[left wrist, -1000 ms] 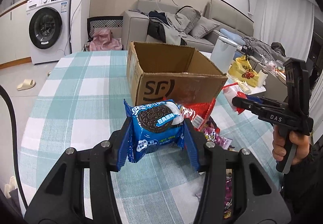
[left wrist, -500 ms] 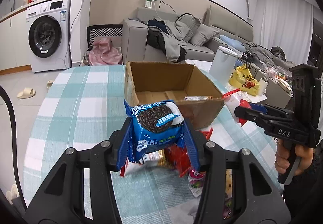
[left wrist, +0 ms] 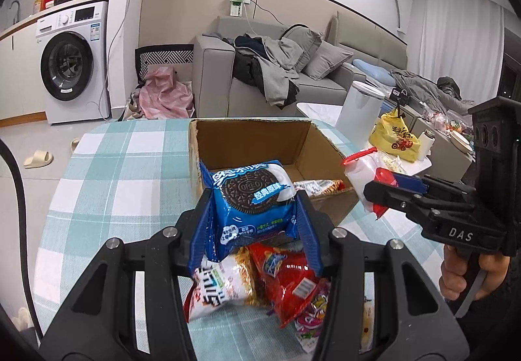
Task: Organize snacks
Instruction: 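Lift both packs over the box and release them inside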
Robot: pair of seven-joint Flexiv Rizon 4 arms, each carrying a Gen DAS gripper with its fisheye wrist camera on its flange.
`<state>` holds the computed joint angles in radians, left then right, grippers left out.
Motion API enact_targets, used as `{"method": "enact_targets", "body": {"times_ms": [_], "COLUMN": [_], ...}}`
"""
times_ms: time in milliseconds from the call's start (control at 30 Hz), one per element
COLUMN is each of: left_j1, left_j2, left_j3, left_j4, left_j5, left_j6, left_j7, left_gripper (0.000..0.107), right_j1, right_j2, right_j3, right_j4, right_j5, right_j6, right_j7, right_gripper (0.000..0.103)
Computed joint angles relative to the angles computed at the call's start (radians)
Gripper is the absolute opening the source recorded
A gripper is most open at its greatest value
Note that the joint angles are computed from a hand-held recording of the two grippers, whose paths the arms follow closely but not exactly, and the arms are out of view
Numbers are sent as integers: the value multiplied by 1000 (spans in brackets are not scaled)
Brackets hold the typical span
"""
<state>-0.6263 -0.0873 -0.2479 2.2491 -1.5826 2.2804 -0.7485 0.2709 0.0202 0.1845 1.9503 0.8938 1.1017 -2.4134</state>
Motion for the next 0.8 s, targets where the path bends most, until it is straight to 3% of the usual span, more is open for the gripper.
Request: {"method": "enact_targets", "body": {"times_ms": [800], "left_j1": [108], "left_j2": [-157], "left_j3": [-10], "left_j4": [-179], "left_j5": [-19], "left_j6": [-65], "left_j7": [110], "left_gripper": [46], "right_j1": [-24], "right_j2": [-116], "right_j3": [46], "right_j4": [-100], "right_j5": [-61], "right_j6": [9], "right_j7": [129], "right_gripper": [46]}}
